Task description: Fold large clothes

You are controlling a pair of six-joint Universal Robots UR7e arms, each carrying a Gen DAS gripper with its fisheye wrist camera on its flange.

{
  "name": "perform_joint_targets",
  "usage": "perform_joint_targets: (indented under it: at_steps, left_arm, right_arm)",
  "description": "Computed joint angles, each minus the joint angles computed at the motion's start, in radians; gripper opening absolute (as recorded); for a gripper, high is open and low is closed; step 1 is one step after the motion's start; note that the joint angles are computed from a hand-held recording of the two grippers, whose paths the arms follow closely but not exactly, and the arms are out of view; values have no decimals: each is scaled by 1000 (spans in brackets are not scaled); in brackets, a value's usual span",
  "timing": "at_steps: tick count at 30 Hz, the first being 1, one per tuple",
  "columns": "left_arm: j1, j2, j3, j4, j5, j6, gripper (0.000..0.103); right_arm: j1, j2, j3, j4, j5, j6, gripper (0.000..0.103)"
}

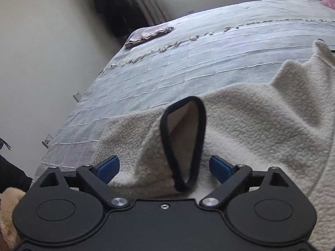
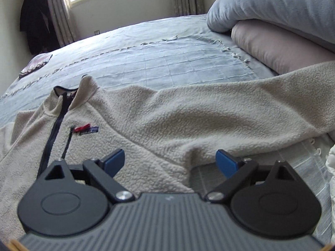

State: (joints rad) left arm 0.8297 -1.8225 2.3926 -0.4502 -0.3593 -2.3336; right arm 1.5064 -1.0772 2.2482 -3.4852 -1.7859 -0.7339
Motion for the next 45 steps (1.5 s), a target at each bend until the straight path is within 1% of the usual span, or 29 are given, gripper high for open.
perform_joint_targets:
  at_steps: [1,2,3,5,7,8,10,12,14,15,16,17,18,19,20,21,22,24,25,26,27,29,31,33,35,38,39,43,45]
  left_arm:
    - [20,-9,-5,28,12,-16,74]
    - [32,-24,-11,35,14,-8,51]
    - [41,-42,-19,60,8,-27,37]
    - [43,-54,-42,170,-22,-151,25]
    - [44,-49,-73,329,-72,-319,21]
    - [53,-39,-92,423,-104,-416,20]
    - [78,-38,-126,582,-177,-570,20]
    - [109,-60,-160,698,-248,-665,20]
    - [149,-100,-204,780,-285,-719,21]
    - [172,-116,-220,819,-295,-745,25]
    - [193,-125,-231,846,-310,-758,25]
    - [208,-139,-242,857,-312,-740,33]
    - [231,-140,-254,861,-316,-721,47]
    - [263,-118,-258,872,-334,-739,54]
    - [281,-95,-248,888,-365,-772,69]
    - [275,-88,-222,910,-393,-808,82]
    - [246,-103,-197,915,-408,-813,85]
    - [163,-151,-167,878,-416,-746,87]
    - [126,-170,-158,850,-397,-706,87]
    - [107,-183,-154,828,-365,-678,87]
    - [61,-210,-138,785,-341,-622,87]
    - [-17,-241,-108,679,-303,-505,87]
    - [-90,-264,-76,532,-262,-362,87]
    - [-141,-283,-42,381,-222,-239,87]
    - [-161,-285,-15,223,-182,-123,88]
    - [-160,-278,22,-47,-120,65,94]
    - [-167,-277,39,-131,-112,114,96]
    - [-176,-208,85,-415,-80,238,100]
    - [-194,-175,104,-519,-80,267,101]
  right_arm:
    - [7,12,0,-5,-11,-3,94]
    - [13,22,1,-11,-20,-9,94]
    - [21,34,2,-21,-32,-16,94]
    - [32,56,-1,-44,-49,-37,94]
    - [42,64,3,-61,-62,-54,94]
    - [45,66,3,-68,-68,-60,94]
    - [48,64,3,-74,-77,-64,94]
    - [49,61,0,-83,-83,-59,94]
    - [48,54,-1,-89,-89,-50,94]
    - [47,49,-2,-91,-90,-44,94]
    - [46,45,-2,-94,-93,-39,94]
    - [46,42,-3,-98,-96,-35,94]
    - [46,37,-3,-100,-98,-32,94]
    - [47,32,-3,-102,-101,-29,94]
    - [46,27,-3,-103,-100,-29,94]
    - [45,21,-2,-106,-98,-32,94]
    - [43,17,-2,-109,-96,-35,95]
    - [37,9,-6,-109,-94,-29,95]
    - [33,5,-8,-108,-92,-23,95]
    - [28,0,-10,-106,-88,-16,95]
    - [22,-5,-12,-103,-83,-9,95]
    - [5,-24,-15,-93,-70,-1,95]
    - [-15,-51,-20,-83,-54,3,96]
    - [-40,-86,-30,-72,-40,18,98]
    - [-69,-121,-47,-59,-27,47,98]
    - [-115,-156,-85,-44,-12,93,99]
    - [-127,-160,-102,-44,-15,106,99]
    - [-156,-128,-185,-112,-72,97,99]
    - [-170,-107,-228,-140,-98,104,99]
